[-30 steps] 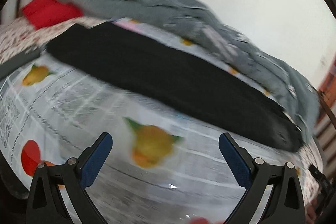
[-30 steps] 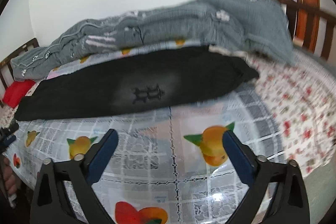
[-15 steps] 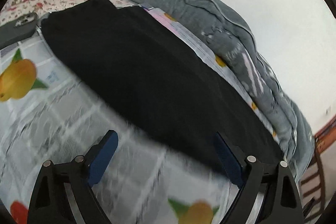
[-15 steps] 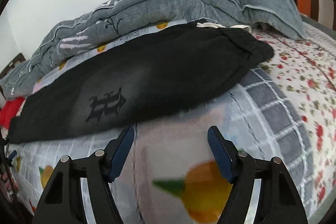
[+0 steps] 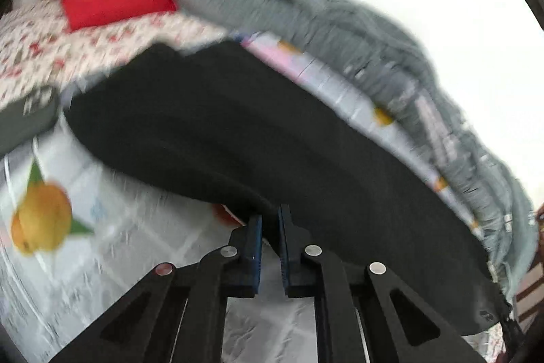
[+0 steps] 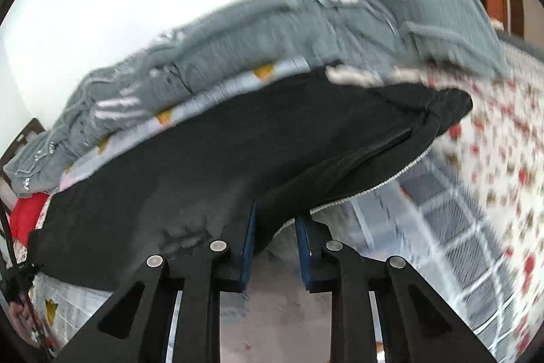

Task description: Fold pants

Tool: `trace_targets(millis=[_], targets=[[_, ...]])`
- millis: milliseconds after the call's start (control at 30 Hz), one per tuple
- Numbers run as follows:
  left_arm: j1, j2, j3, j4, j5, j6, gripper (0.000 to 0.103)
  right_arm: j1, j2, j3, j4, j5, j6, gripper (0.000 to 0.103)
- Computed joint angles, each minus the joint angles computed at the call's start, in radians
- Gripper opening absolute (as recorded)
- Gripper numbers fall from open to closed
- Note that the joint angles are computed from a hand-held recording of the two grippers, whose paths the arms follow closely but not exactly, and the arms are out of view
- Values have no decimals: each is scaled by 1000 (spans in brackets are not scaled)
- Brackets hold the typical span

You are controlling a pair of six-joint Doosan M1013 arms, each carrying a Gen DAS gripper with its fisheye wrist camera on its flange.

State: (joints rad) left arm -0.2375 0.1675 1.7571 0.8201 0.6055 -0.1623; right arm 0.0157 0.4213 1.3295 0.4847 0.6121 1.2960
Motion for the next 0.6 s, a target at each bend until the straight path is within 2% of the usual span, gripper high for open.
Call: trace_targets(millis=[67, 200, 300, 433, 600], targets=[[6, -9, -10, 51, -13, -14, 9, 13, 3, -30, -29, -14, -9, 21], [29, 21, -76, 37, -4, 90, 9, 37, 36, -105, -111, -27, 22, 20], [48, 77, -145, 2, 24, 203, 9, 51, 78, -171, -152, -32, 43, 20], [57, 157, -250, 14, 73, 285, 9, 63, 139, -254, -195, -31, 73, 19], [63, 238, -346, 117, 106, 259, 9, 80, 238, -398, -269, 1, 169, 19]])
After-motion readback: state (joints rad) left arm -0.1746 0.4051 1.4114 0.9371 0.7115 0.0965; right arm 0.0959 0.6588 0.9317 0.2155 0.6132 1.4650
